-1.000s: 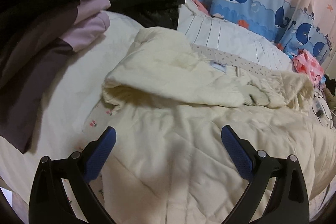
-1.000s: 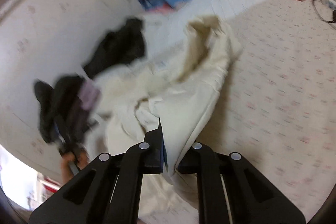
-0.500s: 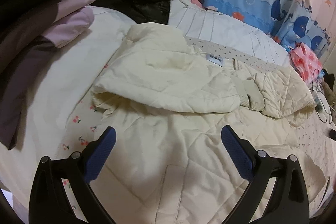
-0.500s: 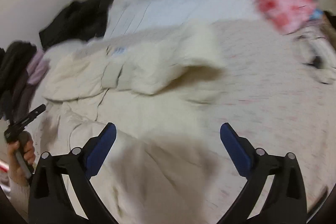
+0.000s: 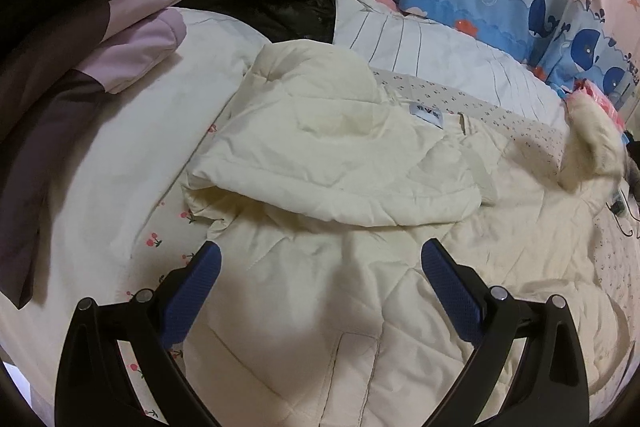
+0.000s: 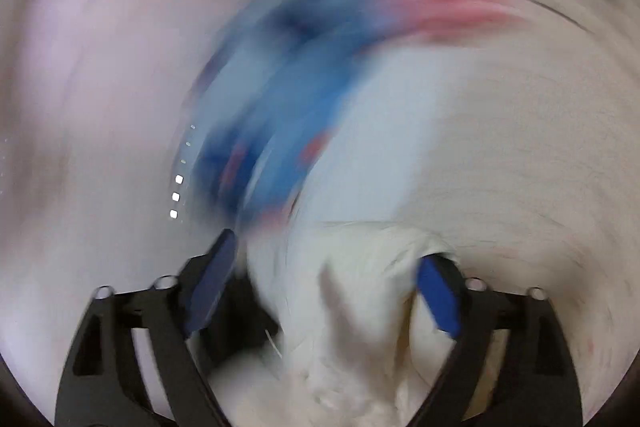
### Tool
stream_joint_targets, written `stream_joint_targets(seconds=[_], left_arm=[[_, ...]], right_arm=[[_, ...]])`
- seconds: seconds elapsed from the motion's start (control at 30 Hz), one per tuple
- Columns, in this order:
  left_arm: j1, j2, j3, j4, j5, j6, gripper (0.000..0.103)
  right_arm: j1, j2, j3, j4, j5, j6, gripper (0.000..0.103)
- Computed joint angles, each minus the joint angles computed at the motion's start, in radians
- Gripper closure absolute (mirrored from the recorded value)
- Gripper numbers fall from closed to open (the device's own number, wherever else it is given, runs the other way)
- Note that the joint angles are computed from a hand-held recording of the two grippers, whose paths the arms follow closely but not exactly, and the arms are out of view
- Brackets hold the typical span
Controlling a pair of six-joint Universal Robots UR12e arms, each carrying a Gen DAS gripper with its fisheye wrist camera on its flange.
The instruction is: Fold large clothes
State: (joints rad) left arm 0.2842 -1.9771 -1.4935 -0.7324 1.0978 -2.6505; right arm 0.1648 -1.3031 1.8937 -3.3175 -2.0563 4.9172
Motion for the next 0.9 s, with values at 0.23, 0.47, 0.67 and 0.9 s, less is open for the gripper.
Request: stream_joint_targets(seconds=[0.23,0.47,0.67,0.9], left_arm=[[-0.001,0.005,-0.017,0.054,0.023,0.009,0.007],[-0.01,-0.003,-0.031,0.178,0.096,0.006,0.007],[-0.05,-0.026,-0.052,0.373,0.234,0.089,0.007],[-0.099,-0.168,0.171,0.065,0.369,0.007,0.007]], right_arm=[[0.014,-0.083,0.191,-0.117,0.126,-0.061,0.012],[0.017,-0.056,0.121,0.16,0.429,-0.281,0.007],[0.009,0.065,0.0,0.115,0.519,-0.369,0.007],[-0.011,0.153,-0.089,0.065,0.472,-0.486,0.078]])
